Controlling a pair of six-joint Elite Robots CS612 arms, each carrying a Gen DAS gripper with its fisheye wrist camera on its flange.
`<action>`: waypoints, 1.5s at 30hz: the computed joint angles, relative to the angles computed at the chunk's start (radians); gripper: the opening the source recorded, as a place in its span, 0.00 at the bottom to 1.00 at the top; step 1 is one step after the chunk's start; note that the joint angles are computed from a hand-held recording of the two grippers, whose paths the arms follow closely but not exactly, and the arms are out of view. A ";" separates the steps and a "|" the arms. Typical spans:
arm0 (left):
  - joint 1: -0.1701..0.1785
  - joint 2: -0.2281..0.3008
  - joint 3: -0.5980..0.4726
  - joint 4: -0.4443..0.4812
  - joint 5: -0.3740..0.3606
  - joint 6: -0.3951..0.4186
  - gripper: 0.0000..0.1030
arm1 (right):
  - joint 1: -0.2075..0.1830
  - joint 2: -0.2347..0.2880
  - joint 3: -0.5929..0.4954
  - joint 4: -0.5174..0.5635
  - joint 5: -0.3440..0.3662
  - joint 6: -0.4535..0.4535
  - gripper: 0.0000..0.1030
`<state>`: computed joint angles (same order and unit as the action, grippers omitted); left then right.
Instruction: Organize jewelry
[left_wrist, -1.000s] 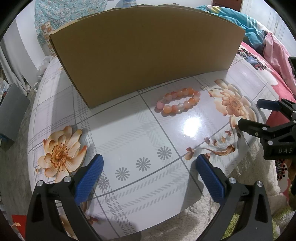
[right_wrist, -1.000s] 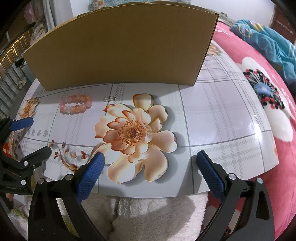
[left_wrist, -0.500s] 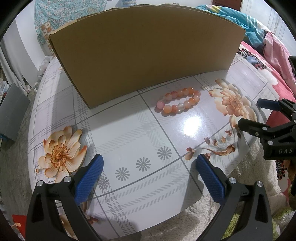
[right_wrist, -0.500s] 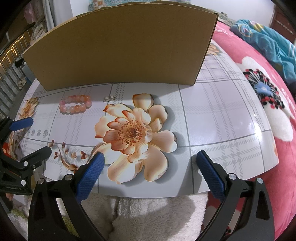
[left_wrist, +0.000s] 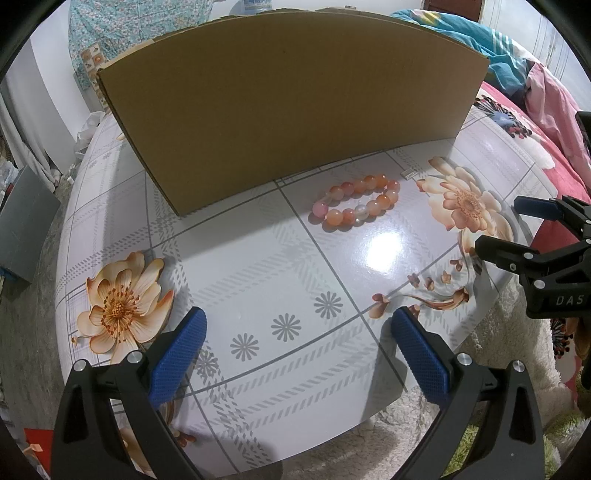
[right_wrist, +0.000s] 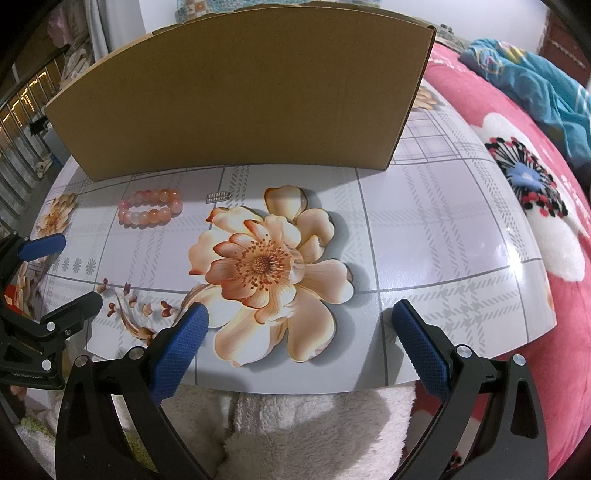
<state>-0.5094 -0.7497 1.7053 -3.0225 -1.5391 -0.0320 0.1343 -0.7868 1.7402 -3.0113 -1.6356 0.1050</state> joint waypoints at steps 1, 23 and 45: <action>0.000 0.000 0.001 -0.002 0.000 0.000 0.96 | 0.000 0.000 0.000 0.000 0.000 0.000 0.92; 0.005 0.004 0.018 -0.076 -0.009 0.075 0.96 | -0.012 -0.004 0.042 -0.108 0.047 0.012 0.92; 0.012 0.033 -0.028 -0.246 -0.167 0.191 0.46 | -0.072 -0.009 0.105 -0.384 0.241 0.062 0.68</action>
